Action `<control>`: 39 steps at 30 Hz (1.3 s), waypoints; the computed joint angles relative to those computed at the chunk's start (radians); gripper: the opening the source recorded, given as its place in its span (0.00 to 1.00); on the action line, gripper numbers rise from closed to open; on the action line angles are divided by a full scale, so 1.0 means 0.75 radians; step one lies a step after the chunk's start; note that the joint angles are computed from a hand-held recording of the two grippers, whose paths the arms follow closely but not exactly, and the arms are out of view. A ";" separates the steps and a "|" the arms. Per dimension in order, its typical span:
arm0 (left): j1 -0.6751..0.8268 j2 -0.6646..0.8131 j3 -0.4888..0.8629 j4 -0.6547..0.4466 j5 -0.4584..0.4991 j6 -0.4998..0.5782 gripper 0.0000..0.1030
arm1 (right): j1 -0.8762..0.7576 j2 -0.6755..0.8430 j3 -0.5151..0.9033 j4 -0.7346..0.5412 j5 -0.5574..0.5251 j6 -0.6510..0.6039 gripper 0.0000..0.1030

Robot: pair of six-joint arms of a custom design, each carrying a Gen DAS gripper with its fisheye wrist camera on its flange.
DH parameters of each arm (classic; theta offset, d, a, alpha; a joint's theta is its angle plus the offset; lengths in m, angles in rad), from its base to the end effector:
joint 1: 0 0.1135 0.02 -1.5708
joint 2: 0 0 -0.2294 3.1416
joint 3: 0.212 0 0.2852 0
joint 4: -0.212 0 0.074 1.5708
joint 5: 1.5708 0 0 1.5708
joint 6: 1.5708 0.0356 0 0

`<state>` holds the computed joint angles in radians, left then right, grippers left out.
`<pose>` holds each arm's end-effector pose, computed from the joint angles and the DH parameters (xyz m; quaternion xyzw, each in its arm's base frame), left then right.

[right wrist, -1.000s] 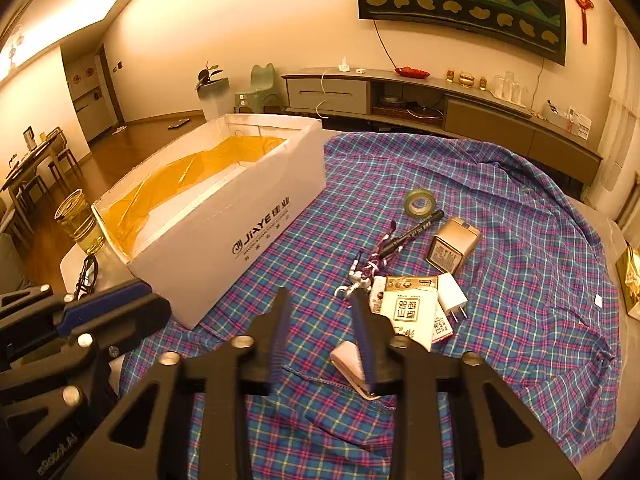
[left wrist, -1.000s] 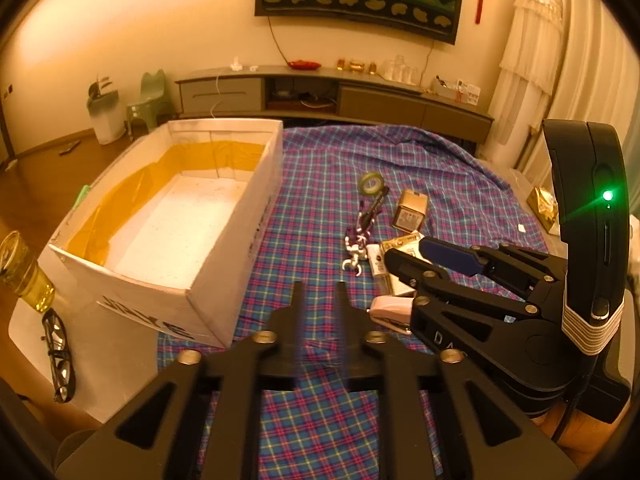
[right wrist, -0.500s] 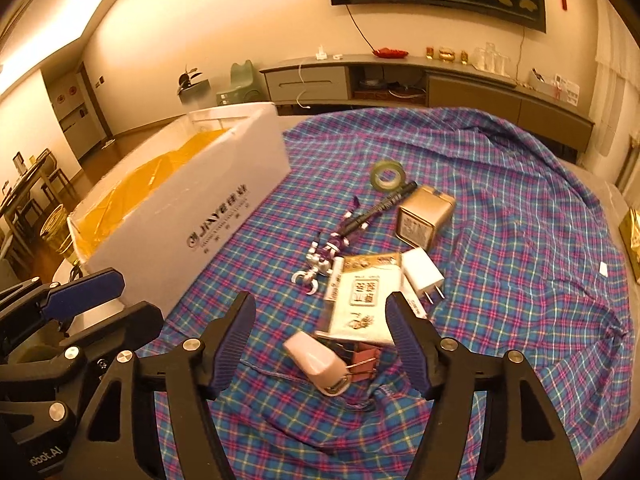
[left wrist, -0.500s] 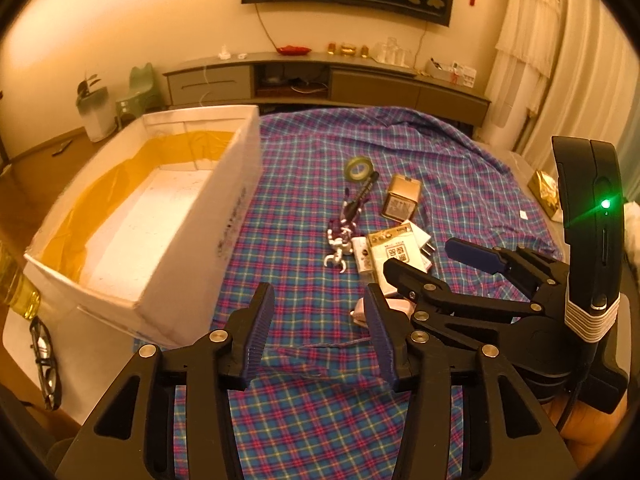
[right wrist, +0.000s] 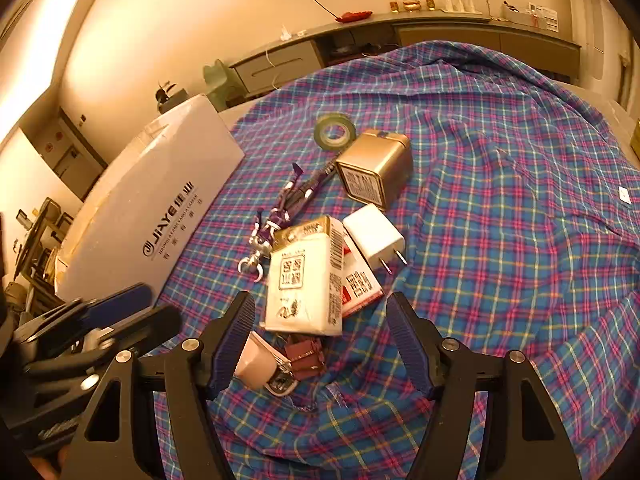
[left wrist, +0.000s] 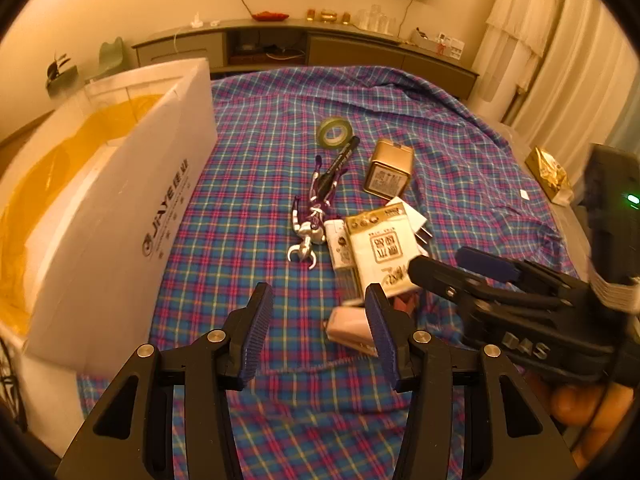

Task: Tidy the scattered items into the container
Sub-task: 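Grasp the purple action figure with the left tool while the right tool grasps the beige carton, then lift and carry the figure and carton over the white foam box with both tools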

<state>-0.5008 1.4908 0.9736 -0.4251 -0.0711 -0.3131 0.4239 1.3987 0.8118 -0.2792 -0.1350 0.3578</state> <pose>0.2978 -0.1601 0.1679 0.0781 0.9473 -0.0912 0.2971 0.2869 0.1347 0.1518 -0.0542 0.9351 0.1897 0.2942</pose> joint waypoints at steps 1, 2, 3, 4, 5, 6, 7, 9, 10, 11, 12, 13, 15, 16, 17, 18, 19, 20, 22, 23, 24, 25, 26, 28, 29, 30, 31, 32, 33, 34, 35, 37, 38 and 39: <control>0.010 0.028 0.019 0.010 0.011 0.008 0.50 | 0.004 -0.003 0.000 0.009 0.001 -0.005 0.65; 0.021 0.060 0.041 0.020 0.018 0.017 0.50 | 0.011 -0.001 0.002 0.014 0.020 -0.010 0.64; 0.034 0.096 0.071 0.024 0.019 0.026 0.50 | 0.015 0.006 0.007 0.020 0.037 -0.019 0.64; 0.044 0.129 0.100 0.026 0.023 0.036 0.50 | 0.013 0.017 0.010 0.035 0.026 -0.028 0.64; 0.056 0.162 0.128 0.029 0.038 0.051 0.50 | 0.015 0.033 0.017 0.043 0.014 -0.031 0.64; 0.069 0.205 0.164 0.030 0.051 0.066 0.50 | 0.020 0.056 0.029 0.054 0.013 -0.034 0.64; 0.077 0.250 0.202 0.028 0.053 0.076 0.50 | 0.027 0.077 0.038 0.065 0.019 -0.041 0.64; 0.097 0.333 0.275 0.024 0.062 0.098 0.50 | 0.044 0.119 0.057 0.085 0.035 -0.059 0.64; 0.108 0.375 0.311 0.024 0.085 0.110 0.50 | 0.053 0.148 0.072 0.094 0.037 -0.071 0.65; 0.117 0.417 0.347 0.016 0.110 0.117 0.50 | 0.065 0.178 0.088 0.105 0.043 -0.085 0.65; 0.122 0.461 0.384 0.009 0.131 0.121 0.50 | 0.081 0.216 0.109 0.112 0.061 -0.098 0.66; 0.123 0.495 0.409 0.007 0.145 0.126 0.50 | 0.097 0.251 0.128 0.118 0.081 -0.112 0.67; 0.123 0.559 0.454 0.009 0.168 0.132 0.50 | 0.124 0.312 0.161 0.123 0.121 -0.129 0.68; 0.121 0.591 0.476 0.009 0.174 0.133 0.50 | 0.137 0.337 0.173 0.124 0.153 -0.133 0.68; 0.121 0.627 0.501 0.006 0.178 0.133 0.50 | 0.155 0.345 0.169 0.147 0.200 -0.145 0.68; 0.125 0.657 0.519 0.014 0.195 0.129 0.54 | 0.162 0.346 0.168 0.151 0.221 -0.155 0.68; 0.128 0.687 0.540 0.022 0.213 0.118 0.55 | 0.167 0.354 0.176 0.146 0.234 -0.155 0.66; 0.130 0.708 0.559 0.023 0.217 0.106 0.55 | 0.167 0.352 0.175 0.147 0.249 -0.150 0.63; 0.130 0.730 0.584 0.023 0.206 0.107 0.54 | 0.170 0.350 0.182 0.128 0.285 -0.148 0.51; 0.132 0.735 0.590 0.026 0.208 0.108 0.54 | 0.163 0.343 0.179 0.120 0.283 -0.145 0.49; 0.137 0.739 0.595 0.026 0.216 0.108 0.54 | 0.157 0.333 0.174 0.114 0.282 -0.135 0.48; 0.143 0.740 0.597 0.024 0.228 0.109 0.52 | 0.154 0.326 0.169 0.107 0.289 -0.129 0.47; 0.147 0.739 0.596 0.024 0.234 0.112 0.51 | 0.156 0.317 0.165 0.096 0.309 -0.126 0.47; 0.149 0.732 0.588 0.022 0.227 0.119 0.41 | 0.159 0.290 0.148 0.088 0.331 -0.118 0.45; 0.150 0.735 0.593 0.017 0.228 0.121 0.39 | 0.161 0.273 0.144 0.076 0.338 -0.113 0.45; 0.152 0.740 0.603 0.010 0.228 0.123 0.38 | 0.164 0.255 0.133 0.074 0.349 -0.108 0.44; 0.154 0.741 0.605 0.011 0.230 0.124 0.38 | 0.163 0.247 0.134 0.072 0.351 -0.109 0.44; 0.152 0.744 0.608 0.012 0.227 0.123 0.38 | 0.161 0.233 0.126 0.074 0.346 -0.108 0.44; 0.147 0.757 0.626 0.006 0.215 0.121 0.42 | 0.159 0.232 0.125 0.076 0.341 -0.106 0.44; 0.142 0.777 0.655 -0.005 0.201 0.120 0.45 | 0.155 0.240 0.126 0.082 0.330 -0.105 0.44; 0.136 0.801 0.691 -0.019 0.193 0.124 0.46 | 0.145 0.261 0.132 0.087 0.301 -0.102 0.44; 0.127 0.840 0.743 -0.027 0.190 0.146 0.46 | 0.119 0.285 0.121 0.126 0.229 -0.084 0.43; 0.126 0.841 0.741 -0.019 0.191 0.153 0.42 | 0.117 0.276 0.116 0.128 0.229 -0.082 0.42; 0.128 0.835 0.730 -0.009 0.203 0.155 0.30 | 0.111 0.266 0.114 0.126 0.218 -0.081 0.41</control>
<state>-0.4047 2.1171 1.5210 -0.4319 0.0808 -0.1971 0.5073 1.5985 0.8969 -0.1848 0.0285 0.2973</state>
